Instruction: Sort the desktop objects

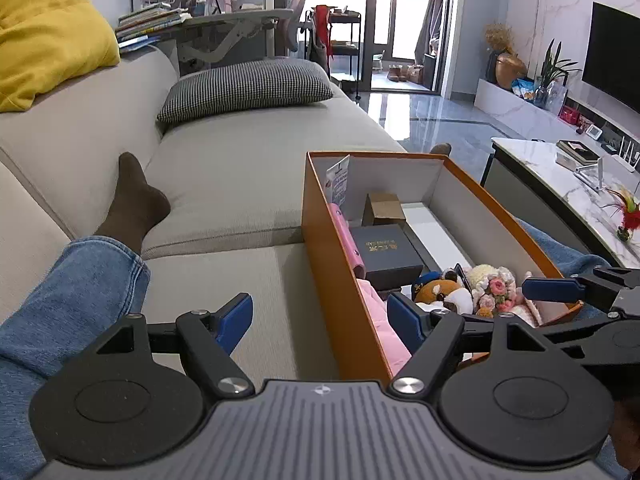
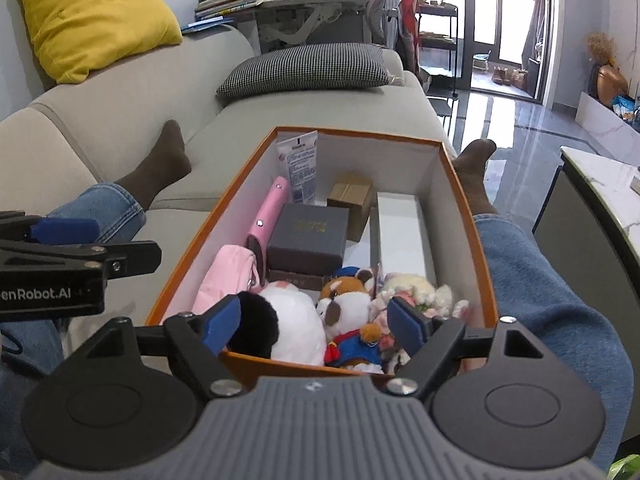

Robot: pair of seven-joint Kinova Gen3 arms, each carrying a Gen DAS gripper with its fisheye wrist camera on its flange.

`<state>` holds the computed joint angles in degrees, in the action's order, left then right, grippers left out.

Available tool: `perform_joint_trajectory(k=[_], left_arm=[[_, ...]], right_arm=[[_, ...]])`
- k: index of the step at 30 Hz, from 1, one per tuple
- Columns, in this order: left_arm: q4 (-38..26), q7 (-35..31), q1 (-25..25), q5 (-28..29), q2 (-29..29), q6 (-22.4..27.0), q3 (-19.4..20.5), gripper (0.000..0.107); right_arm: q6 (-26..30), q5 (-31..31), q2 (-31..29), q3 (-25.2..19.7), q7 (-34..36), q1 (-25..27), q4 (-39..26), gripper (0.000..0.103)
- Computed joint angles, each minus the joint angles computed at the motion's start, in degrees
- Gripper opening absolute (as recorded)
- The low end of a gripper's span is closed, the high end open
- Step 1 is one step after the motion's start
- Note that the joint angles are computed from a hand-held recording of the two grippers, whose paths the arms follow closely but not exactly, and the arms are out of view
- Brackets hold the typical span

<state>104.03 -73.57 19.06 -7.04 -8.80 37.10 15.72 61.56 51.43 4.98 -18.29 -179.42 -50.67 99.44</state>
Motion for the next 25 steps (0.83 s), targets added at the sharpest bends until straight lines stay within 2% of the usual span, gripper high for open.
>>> perform_joint_trajectory(k=[25], left_arm=[[-0.16,-2.28,0.31,1.92,-0.49,0.04,-0.78,0.088]], right_arm=[[-0.89,-0.32,0.89,0.45,0.89,-0.9,-0.85,0.083]])
